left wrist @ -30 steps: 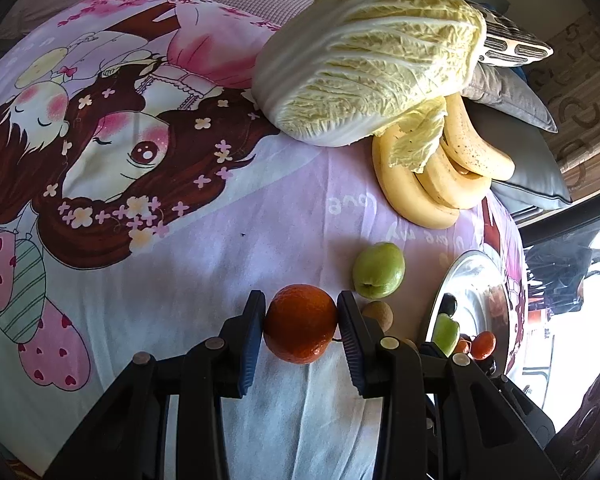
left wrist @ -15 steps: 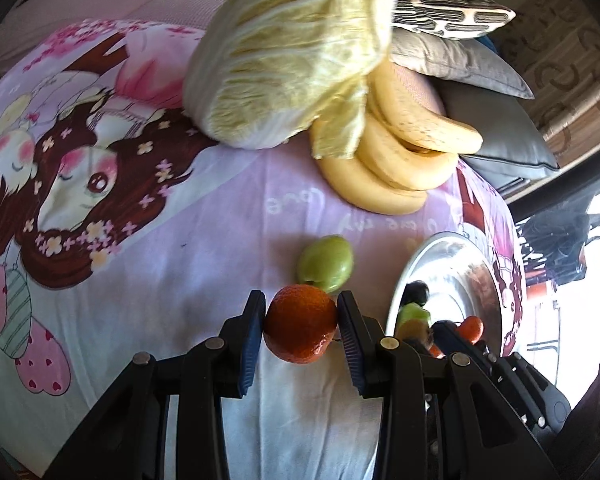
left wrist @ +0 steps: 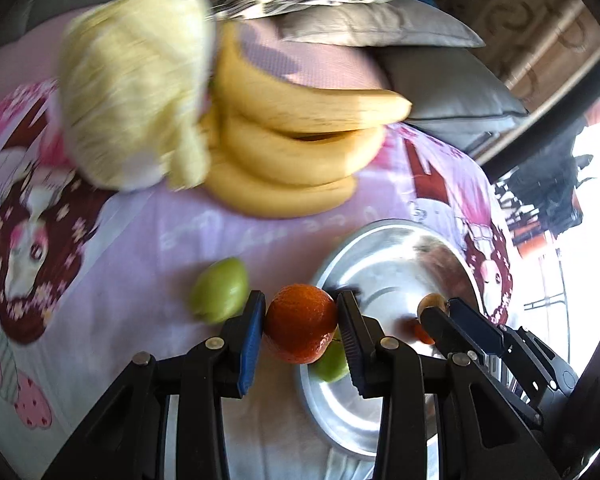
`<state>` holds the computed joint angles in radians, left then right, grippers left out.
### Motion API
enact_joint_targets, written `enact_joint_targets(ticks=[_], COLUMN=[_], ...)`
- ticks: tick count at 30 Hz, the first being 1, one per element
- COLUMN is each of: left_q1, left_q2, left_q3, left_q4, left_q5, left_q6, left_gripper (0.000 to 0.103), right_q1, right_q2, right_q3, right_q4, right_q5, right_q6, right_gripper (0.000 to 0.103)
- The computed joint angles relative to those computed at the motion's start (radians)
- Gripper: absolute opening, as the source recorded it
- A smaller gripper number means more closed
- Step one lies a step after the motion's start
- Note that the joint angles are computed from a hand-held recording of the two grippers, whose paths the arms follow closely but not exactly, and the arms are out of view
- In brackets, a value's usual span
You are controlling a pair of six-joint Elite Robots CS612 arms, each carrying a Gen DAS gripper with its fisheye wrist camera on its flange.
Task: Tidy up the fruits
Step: 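Carry the tangerine in left tool and kiwi in right tool over the steel bowl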
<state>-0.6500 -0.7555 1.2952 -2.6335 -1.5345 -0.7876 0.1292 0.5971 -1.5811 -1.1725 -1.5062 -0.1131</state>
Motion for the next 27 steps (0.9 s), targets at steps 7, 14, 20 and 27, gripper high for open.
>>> enact_joint_targets(ticks=[7,14,20,27], left_q1=[-0.008,-0.007,-0.004,-0.001], left_q2=[0.053,0.085,0.112,0.137], left_q3=[-0.106,-0.164,-0.206,-0.247], left_q4=[0.07,0.122,0.146,0.177], left_q5=[-0.027,-0.059,-0.065,-0.076], left_q6=[0.071,0.101,0.108,0.111], left_gripper=[0.038,0.038,0.038,0.038], right_q1=[-0.026,-0.029,-0.028,-0.026], right_q2=[0.0,-0.002,-0.001,-0.002], right_q3=[0.002,0.03,0.041,0.053], right_q4=[-0.011,-0.015,-0.017,-0.003], right_q5=[-0.02,-0.036,-0.038,-0.057], right_q6=[0.045,0.042,0.035,0.029], right_gripper=[0.026,0.026,0.026,0.026])
